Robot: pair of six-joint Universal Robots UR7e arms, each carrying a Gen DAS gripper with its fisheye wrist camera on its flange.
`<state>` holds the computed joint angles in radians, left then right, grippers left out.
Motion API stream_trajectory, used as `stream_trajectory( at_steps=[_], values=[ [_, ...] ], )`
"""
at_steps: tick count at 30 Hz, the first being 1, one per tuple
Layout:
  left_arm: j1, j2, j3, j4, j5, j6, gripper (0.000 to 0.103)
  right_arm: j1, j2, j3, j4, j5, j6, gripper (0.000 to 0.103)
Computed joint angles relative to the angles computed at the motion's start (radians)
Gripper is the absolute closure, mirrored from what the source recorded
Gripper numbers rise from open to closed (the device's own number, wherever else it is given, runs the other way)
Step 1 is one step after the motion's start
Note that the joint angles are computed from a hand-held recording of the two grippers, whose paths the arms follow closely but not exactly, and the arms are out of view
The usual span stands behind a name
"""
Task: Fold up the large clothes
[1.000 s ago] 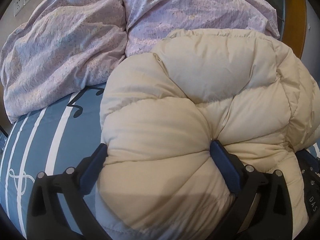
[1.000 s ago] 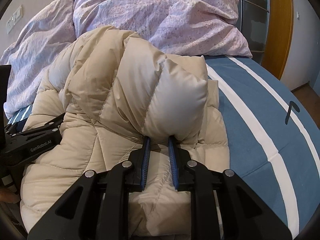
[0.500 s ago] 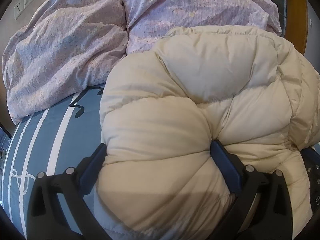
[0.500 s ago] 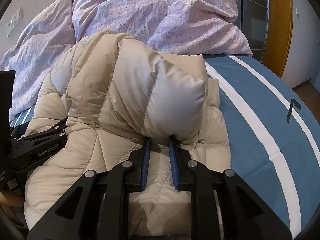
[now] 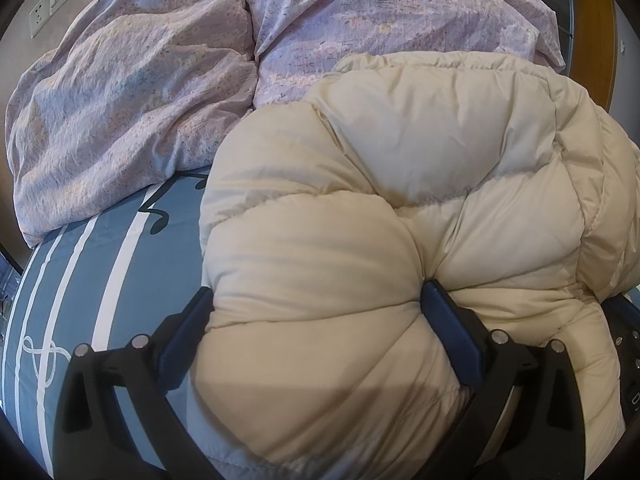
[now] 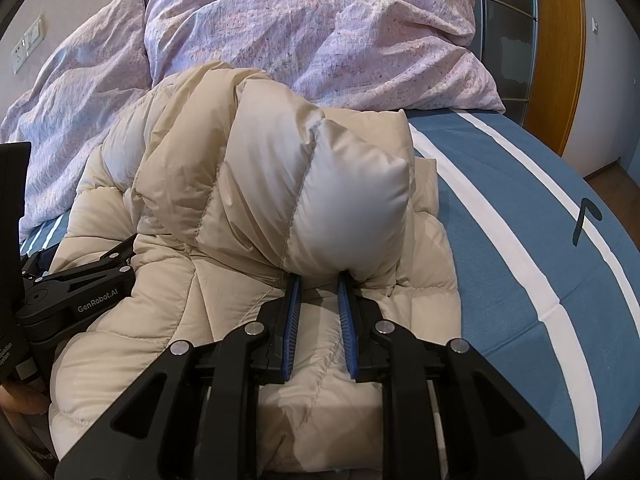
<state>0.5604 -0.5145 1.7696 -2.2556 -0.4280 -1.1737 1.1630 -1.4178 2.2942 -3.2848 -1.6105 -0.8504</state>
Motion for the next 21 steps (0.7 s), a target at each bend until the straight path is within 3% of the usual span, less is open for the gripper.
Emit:
stream_trajectory(
  at_steps=[21],
  values=[
    [0.002,0.001,0.003,-0.019,0.001,0.008,0.002,0.001,-0.001,0.000,0.001,-0.001,0.002,0.083]
  ],
)
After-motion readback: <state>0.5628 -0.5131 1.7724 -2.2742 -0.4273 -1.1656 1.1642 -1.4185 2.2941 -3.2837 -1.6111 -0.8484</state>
